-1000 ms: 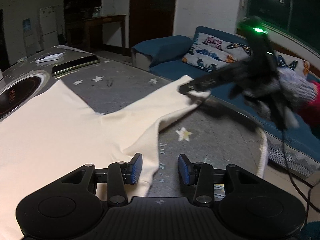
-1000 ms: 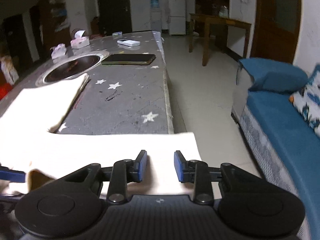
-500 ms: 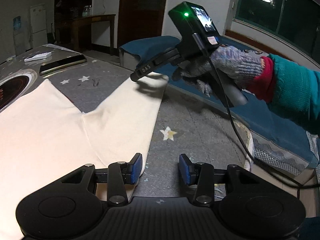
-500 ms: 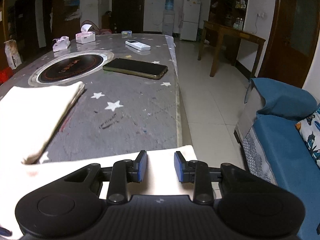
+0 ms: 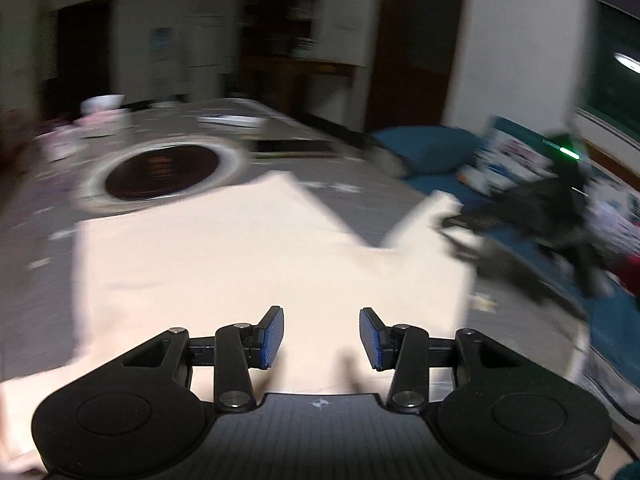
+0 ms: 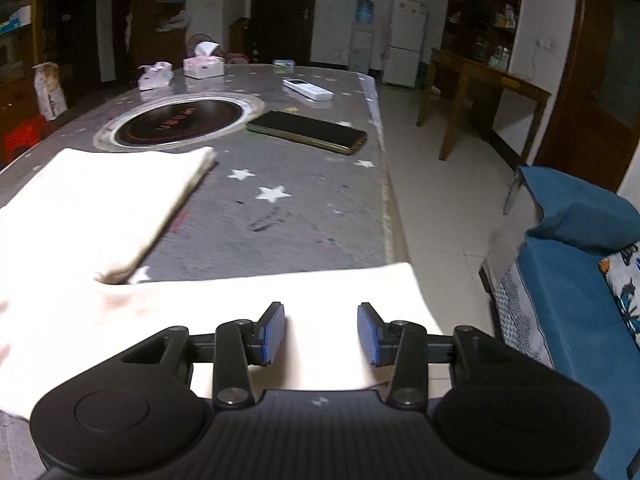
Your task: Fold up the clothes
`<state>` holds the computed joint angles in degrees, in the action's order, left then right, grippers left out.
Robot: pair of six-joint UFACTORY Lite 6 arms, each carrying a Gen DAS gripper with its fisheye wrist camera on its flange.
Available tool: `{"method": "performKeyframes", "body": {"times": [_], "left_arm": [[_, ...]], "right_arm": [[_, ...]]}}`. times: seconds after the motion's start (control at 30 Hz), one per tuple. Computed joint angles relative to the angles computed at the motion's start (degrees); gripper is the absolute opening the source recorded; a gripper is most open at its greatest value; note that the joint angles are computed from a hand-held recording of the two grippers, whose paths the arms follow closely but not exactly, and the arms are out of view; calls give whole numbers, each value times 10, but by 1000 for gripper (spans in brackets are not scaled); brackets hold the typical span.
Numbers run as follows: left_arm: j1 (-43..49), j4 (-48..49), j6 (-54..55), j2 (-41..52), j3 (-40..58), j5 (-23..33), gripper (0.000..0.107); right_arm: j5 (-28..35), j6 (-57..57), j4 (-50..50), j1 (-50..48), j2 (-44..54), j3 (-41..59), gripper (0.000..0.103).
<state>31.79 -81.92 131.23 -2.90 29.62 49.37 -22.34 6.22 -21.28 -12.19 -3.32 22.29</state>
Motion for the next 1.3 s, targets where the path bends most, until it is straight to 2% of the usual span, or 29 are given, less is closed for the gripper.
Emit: {"method": "performKeyframes", "body": {"times": [0.2,0.33,0.53,0.6,0.77,1.1,1.17,1.3], "left_arm": [[91,-32,-30,105,116,-35,52],[127,-39,-67,204,214,-50,52],[167,21,-194,334,348,-29,52],[181,12,-182,352,363,-28,52],[193,-70,-89,349,350,-70,52],[214,-285,162,336,307,-142,53],[218,-314,171,345,316,-161,53],[235,-327,147,344,324,-164,53]], "right_arm": [[6,4,25,55,-13,-11,49],[11,-24,70,87,-5,-10,50],[17,-37,95,101,-1,-9,51],[17,-39,99,101,-1,-9,52],[18,-37,101,99,4,-6,55],[18,-34,97,97,10,-1,59],[18,-32,95,96,12,0,60],[18,-31,91,94,12,1,61]]}}
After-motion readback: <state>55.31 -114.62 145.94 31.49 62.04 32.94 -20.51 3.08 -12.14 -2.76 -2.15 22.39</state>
